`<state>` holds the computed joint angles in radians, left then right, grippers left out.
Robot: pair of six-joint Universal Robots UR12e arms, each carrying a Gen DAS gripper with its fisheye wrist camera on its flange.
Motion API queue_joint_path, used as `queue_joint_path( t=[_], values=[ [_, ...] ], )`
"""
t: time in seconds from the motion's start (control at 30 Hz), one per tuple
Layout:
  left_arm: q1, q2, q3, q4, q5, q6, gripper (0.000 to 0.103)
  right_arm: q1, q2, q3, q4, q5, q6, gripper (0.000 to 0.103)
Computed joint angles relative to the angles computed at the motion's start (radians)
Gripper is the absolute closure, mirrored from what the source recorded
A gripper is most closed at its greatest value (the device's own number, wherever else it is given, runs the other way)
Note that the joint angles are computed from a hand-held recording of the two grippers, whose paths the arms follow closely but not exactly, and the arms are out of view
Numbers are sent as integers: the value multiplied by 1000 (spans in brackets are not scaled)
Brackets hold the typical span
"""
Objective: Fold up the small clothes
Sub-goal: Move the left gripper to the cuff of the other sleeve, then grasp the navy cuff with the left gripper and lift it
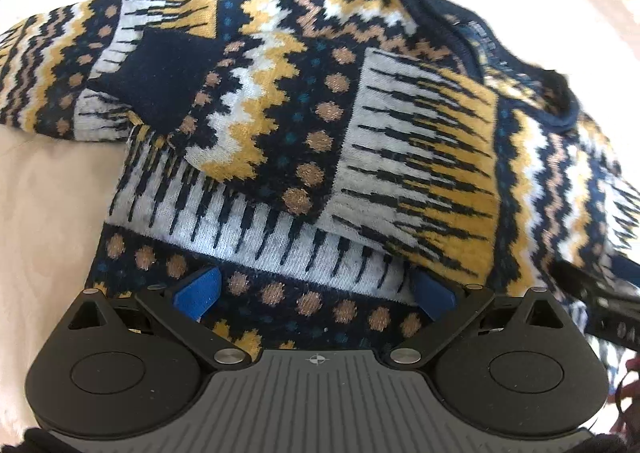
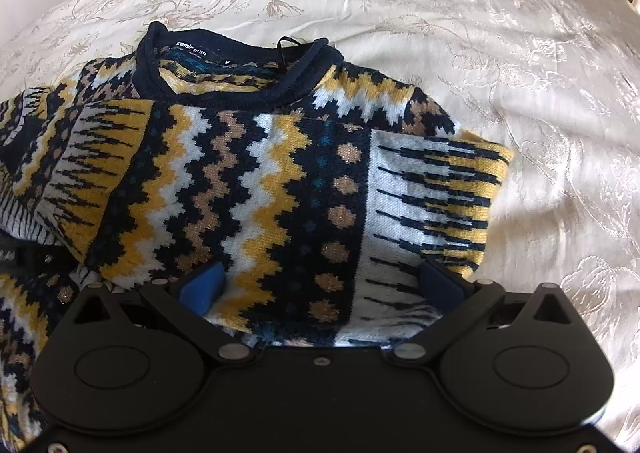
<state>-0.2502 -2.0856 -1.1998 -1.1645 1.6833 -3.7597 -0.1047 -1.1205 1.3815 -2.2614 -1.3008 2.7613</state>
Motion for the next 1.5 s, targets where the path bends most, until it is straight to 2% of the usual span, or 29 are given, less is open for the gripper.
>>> queue_joint_path(
  t=[0.1,0.2,0.37,0.47,0.67,0.9,1.03,1.13,1.23,1.43,1.5],
  values=[
    [18,45,-79,108,-61,40,1,2,-6,-6,6,-11,4,0],
    [47,100,-167,229,-134,68,2,12,-29,14,-44,-46,39,0],
    [107,202,-300,386,-160,115,2,39,-68,40,-78,-31,136,0],
    [154,255,-360,424,-141,128,2,80,-71,33,-63,-43,171,0],
    [257,311,-422,467,-117,68,2,167,-33,-30,4,-74,186,0],
    [356,312,-434,484,-139,63,2,240,13,-95,42,-156,240,0],
    [396,306,-463,560,-135,-8,2,259,29,-122,96,-192,242,0],
    [420,299,-478,574,-139,-76,2,265,33,-129,122,-202,233,1],
    [433,288,-491,626,-137,-110,2,267,38,-139,146,-214,240,1],
    [443,253,-471,667,-138,-90,2,269,53,-163,180,-248,266,1],
    [449,247,-469,683,-152,-110,2,267,58,-172,188,-252,275,1]
  ],
)
